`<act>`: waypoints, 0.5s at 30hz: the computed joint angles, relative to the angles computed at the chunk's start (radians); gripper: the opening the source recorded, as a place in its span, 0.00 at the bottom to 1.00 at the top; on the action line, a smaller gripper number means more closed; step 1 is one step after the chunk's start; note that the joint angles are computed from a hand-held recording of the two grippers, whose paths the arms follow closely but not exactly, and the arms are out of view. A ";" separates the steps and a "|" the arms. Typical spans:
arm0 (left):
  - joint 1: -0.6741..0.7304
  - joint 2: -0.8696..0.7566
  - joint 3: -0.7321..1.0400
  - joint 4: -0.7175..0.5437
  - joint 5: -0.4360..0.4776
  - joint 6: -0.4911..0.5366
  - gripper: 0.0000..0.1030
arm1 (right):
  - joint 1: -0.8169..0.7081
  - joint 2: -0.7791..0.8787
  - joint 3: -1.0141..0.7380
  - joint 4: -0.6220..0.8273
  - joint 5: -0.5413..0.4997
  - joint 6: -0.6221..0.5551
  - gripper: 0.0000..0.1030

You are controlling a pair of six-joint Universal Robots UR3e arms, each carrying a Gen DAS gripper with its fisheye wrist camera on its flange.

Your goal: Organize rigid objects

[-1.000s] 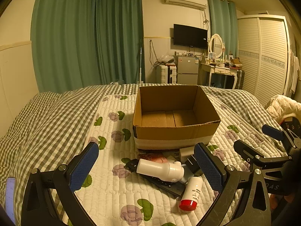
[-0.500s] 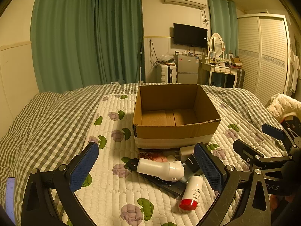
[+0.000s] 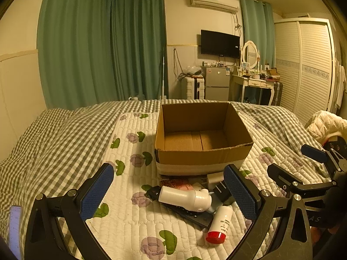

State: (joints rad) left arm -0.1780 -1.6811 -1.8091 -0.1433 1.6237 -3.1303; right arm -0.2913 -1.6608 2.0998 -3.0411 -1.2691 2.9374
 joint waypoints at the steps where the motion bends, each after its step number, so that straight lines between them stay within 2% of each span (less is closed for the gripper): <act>1: 0.001 0.007 0.000 0.000 0.001 0.003 1.00 | 0.000 -0.008 -0.006 0.012 0.002 0.001 1.00; 15: -0.015 0.058 0.066 -0.089 0.038 0.028 1.00 | 0.001 -0.124 -0.166 0.277 0.010 -0.051 1.00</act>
